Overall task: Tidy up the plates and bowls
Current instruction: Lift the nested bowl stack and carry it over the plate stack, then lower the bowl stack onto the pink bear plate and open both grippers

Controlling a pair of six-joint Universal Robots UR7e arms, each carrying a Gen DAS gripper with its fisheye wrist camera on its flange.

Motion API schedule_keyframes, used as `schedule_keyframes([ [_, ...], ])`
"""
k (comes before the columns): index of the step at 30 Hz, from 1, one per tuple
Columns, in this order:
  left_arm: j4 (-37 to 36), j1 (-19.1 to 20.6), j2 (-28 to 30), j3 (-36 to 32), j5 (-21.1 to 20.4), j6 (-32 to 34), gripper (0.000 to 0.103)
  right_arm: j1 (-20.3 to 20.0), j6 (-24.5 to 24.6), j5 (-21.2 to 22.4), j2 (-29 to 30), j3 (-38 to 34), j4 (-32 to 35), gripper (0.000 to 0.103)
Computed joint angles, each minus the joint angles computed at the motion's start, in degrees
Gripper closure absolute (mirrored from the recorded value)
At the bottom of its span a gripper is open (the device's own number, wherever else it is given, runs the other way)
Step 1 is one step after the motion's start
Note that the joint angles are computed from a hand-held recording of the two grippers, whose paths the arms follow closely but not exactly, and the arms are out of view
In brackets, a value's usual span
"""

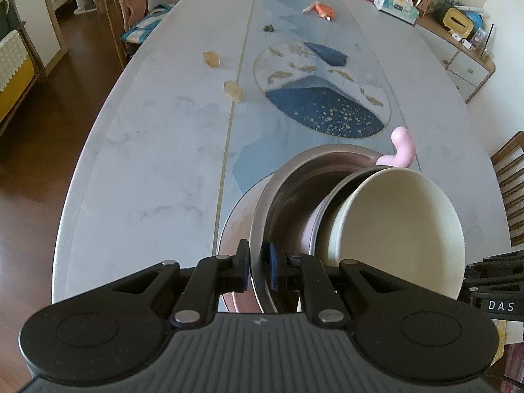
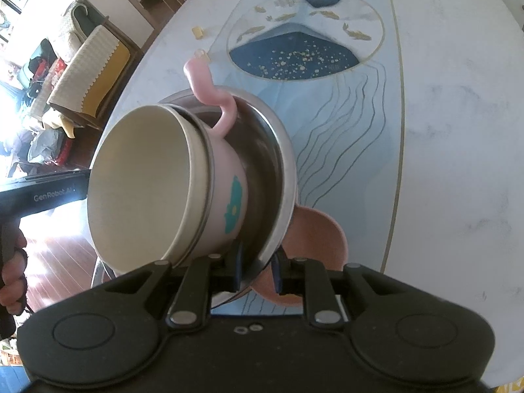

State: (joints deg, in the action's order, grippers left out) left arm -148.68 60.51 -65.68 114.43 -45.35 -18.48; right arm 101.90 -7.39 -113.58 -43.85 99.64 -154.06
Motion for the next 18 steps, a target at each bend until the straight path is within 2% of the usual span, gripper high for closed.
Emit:
schedule_keyframes([
  [6, -0.9, 0.3, 0.1, 0.2, -0.4, 0.5, 0.092, 0.1, -0.2, -0.6, -0.1, 0.3, -0.5, 0.083],
  [10, -2.2, 0.4, 0.0, 0.8, -0.6, 0.6, 0.092, 0.7, -1.1, -1.5, 0.1, 0.4, -0.6, 0.078],
  [18, -2.7, 0.0, -0.6, 2.3, 0.0, -0.3, 0.091, 0.9, -1.9, -2.4, 0.5, -0.1, -0.2, 0.075],
])
